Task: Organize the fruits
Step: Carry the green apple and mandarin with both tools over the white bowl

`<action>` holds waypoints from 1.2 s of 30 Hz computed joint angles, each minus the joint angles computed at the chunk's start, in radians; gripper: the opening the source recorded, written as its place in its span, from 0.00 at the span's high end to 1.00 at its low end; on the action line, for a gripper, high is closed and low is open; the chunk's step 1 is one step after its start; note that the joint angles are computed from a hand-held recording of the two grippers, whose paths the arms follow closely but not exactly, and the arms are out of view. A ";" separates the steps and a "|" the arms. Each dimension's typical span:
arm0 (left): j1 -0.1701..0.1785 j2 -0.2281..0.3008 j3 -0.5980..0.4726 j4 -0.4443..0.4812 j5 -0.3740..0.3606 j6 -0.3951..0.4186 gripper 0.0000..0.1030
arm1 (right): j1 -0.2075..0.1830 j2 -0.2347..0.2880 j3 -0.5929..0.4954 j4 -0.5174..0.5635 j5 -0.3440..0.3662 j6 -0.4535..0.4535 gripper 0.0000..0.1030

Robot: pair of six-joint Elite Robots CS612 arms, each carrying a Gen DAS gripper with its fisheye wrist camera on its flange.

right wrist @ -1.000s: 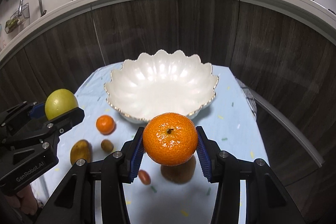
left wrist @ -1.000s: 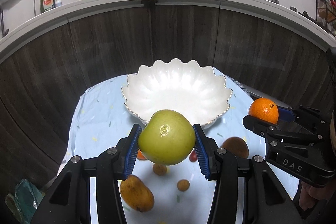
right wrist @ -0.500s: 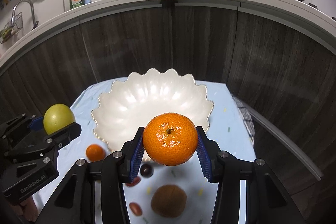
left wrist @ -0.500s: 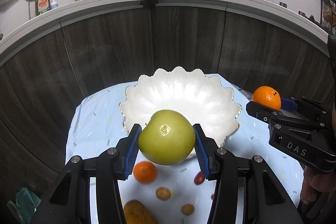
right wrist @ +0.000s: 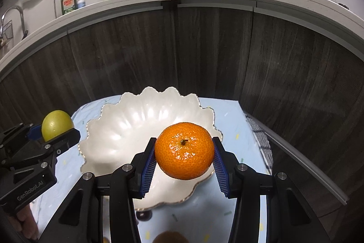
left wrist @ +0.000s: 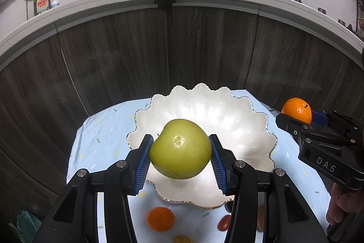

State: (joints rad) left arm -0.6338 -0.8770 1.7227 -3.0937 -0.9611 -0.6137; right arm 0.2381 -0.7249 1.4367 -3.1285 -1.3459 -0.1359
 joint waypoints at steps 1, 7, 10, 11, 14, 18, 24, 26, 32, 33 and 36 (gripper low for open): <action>0.003 0.004 -0.006 0.008 -0.003 -0.002 0.53 | 0.001 0.005 -0.008 0.005 -0.004 -0.001 0.54; 0.019 0.027 -0.032 0.040 -0.014 -0.005 0.53 | 0.007 0.038 -0.061 0.058 -0.017 0.007 0.54; 0.029 0.037 -0.041 0.056 -0.027 -0.014 0.53 | 0.009 0.050 -0.078 0.084 -0.021 0.007 0.54; 0.033 0.042 -0.045 0.065 -0.034 -0.017 0.53 | 0.010 0.053 -0.082 0.091 -0.023 0.006 0.54; 0.039 0.049 -0.050 0.079 -0.048 -0.026 0.53 | 0.012 0.062 -0.094 0.112 -0.032 0.005 0.54; 0.046 0.062 -0.063 0.094 -0.069 -0.027 0.53 | 0.014 0.072 -0.109 0.134 -0.044 0.006 0.54; 0.050 0.068 -0.073 0.104 -0.098 -0.033 0.53 | 0.015 0.081 -0.129 0.172 -0.047 0.013 0.54; 0.051 0.069 -0.077 0.113 -0.107 -0.030 0.53 | 0.016 0.082 -0.133 0.180 -0.049 0.011 0.54; 0.049 0.069 -0.082 0.125 -0.090 -0.029 0.42 | 0.016 0.087 -0.143 0.201 -0.053 0.017 0.53; 0.045 0.068 -0.080 0.115 -0.073 -0.024 0.34 | 0.016 0.087 -0.144 0.205 -0.052 0.017 0.53; 0.041 0.068 -0.082 0.118 -0.047 -0.009 0.29 | 0.016 0.087 -0.144 0.213 -0.047 0.024 0.48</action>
